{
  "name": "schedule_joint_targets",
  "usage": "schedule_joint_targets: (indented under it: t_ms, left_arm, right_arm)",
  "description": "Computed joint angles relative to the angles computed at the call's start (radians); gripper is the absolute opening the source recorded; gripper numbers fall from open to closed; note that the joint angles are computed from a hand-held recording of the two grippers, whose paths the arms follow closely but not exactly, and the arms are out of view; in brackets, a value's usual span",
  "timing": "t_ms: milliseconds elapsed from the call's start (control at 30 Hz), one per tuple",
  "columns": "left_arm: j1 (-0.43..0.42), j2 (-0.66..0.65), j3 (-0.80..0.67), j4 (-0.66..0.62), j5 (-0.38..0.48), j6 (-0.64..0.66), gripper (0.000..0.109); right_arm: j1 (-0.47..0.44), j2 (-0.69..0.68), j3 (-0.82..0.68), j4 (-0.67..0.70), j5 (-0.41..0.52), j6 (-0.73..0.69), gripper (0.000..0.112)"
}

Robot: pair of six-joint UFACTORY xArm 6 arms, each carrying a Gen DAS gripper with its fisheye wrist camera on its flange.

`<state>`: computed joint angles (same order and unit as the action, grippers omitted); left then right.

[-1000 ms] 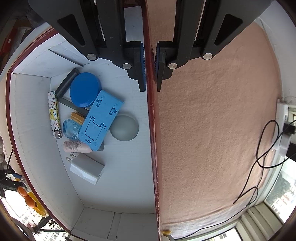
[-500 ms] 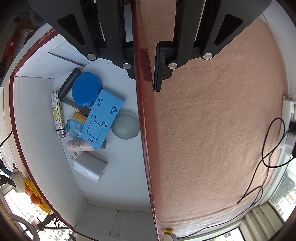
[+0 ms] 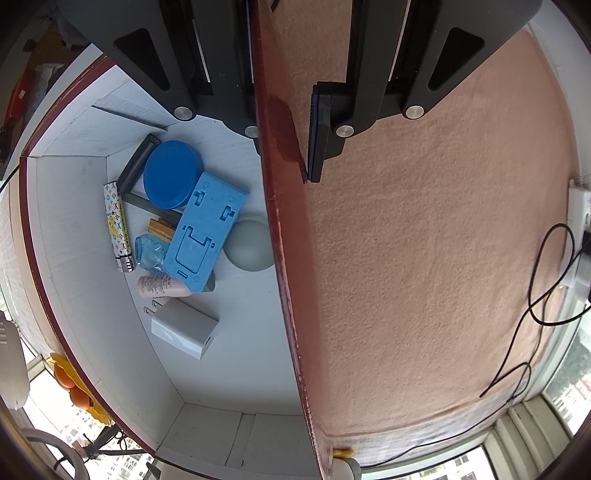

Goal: Organize rigid objects
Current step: 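Carry the white device into the box and release it with the right gripper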

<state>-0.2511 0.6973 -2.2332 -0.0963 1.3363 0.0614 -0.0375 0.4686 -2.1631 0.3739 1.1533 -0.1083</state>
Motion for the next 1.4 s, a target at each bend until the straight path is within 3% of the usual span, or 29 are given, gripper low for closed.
schedule_joint_targets:
  t_ms: [500,1167,1300,1400]
  left_arm:
    - [0.004,-0.017,0.020,-0.010,-0.010,0.004,0.008]
    - [-0.012,-0.041,0.067,0.013,-0.042,-0.019,0.007]
    - [-0.016,-0.046,0.074,0.018,-0.045,-0.024,0.007]
    - [-0.016,-0.048,0.074,0.018,-0.045,-0.027,0.007]
  right_arm:
    - [0.159,-0.032,0.118,-0.112,-0.017,-0.033,0.031]
    - [0.194,-0.012,0.158,-0.139,-0.012,-0.031,0.033]
    - [0.200,-0.028,0.177,-0.153,-0.040,-0.048,0.045]
    - [0.203,-0.032,0.181,-0.155,-0.043,-0.057,0.047]
